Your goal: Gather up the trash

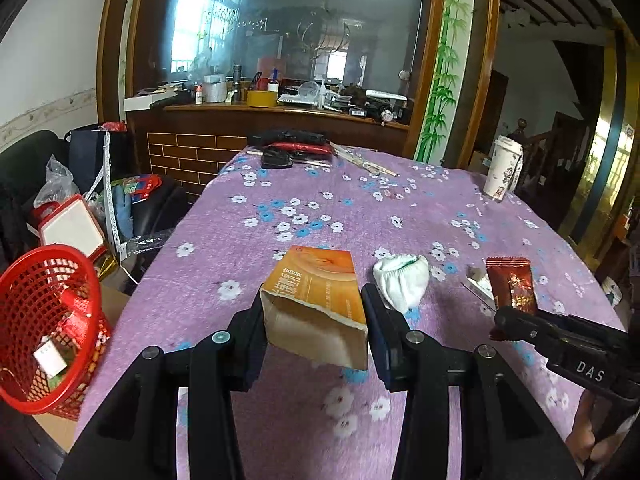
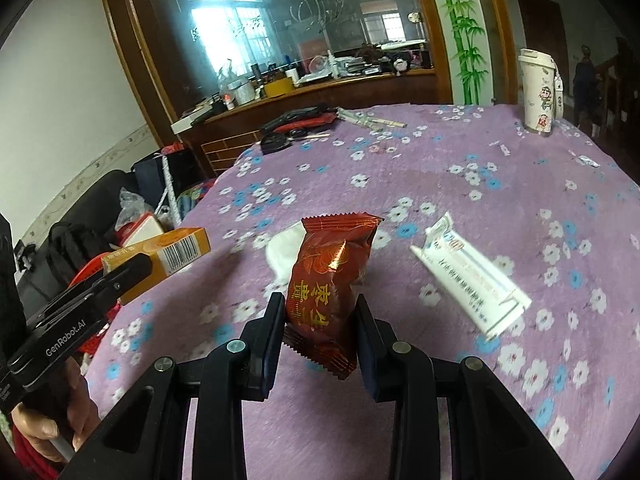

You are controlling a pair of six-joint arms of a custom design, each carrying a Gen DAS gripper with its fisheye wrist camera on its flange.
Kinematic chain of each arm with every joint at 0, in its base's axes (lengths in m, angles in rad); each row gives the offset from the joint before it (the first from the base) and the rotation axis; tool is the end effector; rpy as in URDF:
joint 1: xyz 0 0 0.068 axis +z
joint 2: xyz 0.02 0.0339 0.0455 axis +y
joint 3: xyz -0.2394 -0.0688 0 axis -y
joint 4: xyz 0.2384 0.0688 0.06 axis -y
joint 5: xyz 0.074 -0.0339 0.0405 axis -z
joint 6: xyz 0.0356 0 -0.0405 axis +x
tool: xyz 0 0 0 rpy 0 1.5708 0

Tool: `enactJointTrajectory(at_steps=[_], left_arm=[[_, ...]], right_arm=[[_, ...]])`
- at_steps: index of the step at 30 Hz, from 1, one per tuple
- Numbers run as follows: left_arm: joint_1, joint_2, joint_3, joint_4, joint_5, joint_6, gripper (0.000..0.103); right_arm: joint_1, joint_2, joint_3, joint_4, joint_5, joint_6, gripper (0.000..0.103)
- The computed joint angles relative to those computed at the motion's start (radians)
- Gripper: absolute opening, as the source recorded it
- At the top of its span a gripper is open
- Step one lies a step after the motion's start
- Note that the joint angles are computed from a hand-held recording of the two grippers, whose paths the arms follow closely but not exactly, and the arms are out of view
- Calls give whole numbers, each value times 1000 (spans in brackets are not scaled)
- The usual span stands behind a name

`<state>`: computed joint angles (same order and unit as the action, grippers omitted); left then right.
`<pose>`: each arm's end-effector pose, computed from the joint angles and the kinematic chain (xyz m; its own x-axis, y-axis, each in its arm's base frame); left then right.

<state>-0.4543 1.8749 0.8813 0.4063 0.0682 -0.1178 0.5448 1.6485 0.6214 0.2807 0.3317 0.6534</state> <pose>0.3253 -0.1616 0.1142 -0.5519 0.1390 -0.8222 0.4269 0.8941 -0.1353 0.2560 0.1416 0.1061 -0.6347 0.2875 -0.7173 0.1263 0.9543 0.2707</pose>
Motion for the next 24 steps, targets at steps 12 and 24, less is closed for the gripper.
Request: enactJointTrajectory(at_steps=[12,24], left_arm=[[270,-265,-210,-23,179,41,42],[687,-117,-83,-105,341,122,43]], right_arm=[[215,192,360,-195,2,-11,36],[300,705,1230,-510,-165,-137,37]])
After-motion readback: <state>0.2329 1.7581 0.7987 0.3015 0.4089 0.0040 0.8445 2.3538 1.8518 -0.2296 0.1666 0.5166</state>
